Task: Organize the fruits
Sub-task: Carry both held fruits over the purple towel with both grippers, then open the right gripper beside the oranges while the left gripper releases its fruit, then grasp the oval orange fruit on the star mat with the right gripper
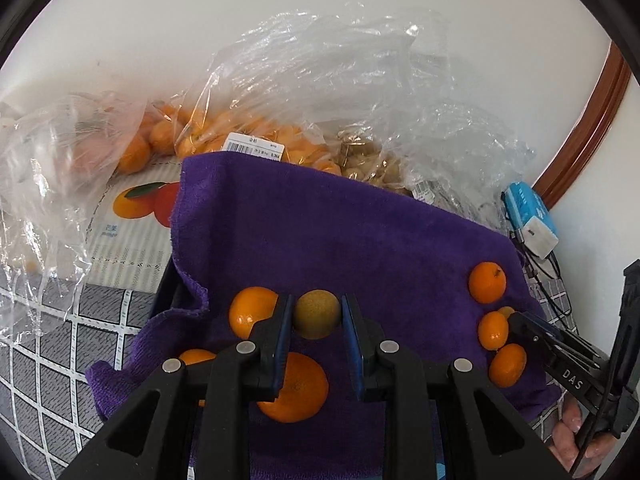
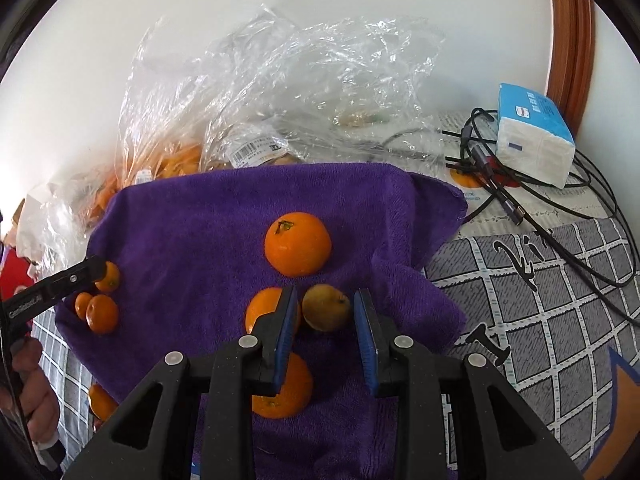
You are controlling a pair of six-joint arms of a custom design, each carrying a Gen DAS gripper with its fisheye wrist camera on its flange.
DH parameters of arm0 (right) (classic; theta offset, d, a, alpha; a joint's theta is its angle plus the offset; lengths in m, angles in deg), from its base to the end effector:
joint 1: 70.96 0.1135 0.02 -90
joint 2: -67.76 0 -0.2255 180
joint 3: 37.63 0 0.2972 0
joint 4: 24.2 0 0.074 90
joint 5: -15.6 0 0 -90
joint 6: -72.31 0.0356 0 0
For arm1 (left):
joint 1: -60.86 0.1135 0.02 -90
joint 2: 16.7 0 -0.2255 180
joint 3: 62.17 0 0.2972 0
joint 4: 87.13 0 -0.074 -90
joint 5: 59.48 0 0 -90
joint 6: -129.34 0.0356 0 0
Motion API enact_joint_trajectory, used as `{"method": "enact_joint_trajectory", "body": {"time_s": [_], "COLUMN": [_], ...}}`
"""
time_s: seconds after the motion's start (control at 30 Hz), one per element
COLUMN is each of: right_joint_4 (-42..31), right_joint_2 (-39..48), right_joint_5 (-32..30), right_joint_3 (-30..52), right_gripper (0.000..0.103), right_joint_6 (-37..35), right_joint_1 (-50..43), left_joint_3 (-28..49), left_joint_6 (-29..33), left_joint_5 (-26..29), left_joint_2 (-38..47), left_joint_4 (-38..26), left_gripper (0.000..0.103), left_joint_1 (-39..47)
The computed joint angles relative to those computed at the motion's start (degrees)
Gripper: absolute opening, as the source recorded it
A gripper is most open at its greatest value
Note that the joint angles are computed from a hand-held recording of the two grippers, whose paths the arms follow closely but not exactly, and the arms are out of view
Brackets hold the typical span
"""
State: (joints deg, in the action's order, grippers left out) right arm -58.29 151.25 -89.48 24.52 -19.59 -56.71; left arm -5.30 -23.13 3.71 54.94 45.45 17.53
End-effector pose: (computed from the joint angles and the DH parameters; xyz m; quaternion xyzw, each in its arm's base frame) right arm 0.3202 0.0909 0.1402 -0.1716 0.9317 0.1562 0.2794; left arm 0.2188 -0.1844 0.1582 -0.2119 0.9218 -0.0507 0.3205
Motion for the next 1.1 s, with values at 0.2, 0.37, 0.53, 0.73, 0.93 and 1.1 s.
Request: {"method": "enact_joint_trajectory", "body": {"time_s": [0.2,0.37,0.53,0.73,0.93,1.1], "right_joint_4": [-1.2,-2.4,-5.2,-7.9,-12.9,-16.9], "right_joint_2": [-3.6,-10.4,-17.0,-27.6,-34.5,-34.5], "right_joint_5": [1.2,2.9,4.3,6.4,11.1,8.6], "right_joint_3": [-1.8,-5.4,-8.4,-13.5,-15.7,-15.6], "right_gripper": [0.033,0.049,0.054,0.054,0.054,0.045], "right_joint_6": [-1.7,-2.1,-1.7,-0.5,6.5,11.7], "right_joint_1": [0.6,0.6,0.5,1.9,6.7,11.6], "left_joint_3": [3.0,3.0,2.9,0.9,-4.0,-8.2], "left_joint_6": [1.1,0.8,-0.9,-8.4,-20.8,-34.0], "left_joint_5": [3.2,3.2,2.1,-5.0,-10.4,-12.5], "left_joint_2": [5.9,6.1,3.0,-6.9,-20.1,-28.6], "left_joint_4": [-0.3,-0.4,-3.6,-13.8,-28.1,-39.8], "left_gripper": [0.024,0.028,0.036,0.040,0.040,0.040], "left_joint_1": [1.1,0.8,-1.4,-8.9,-17.8,-26.9]}}
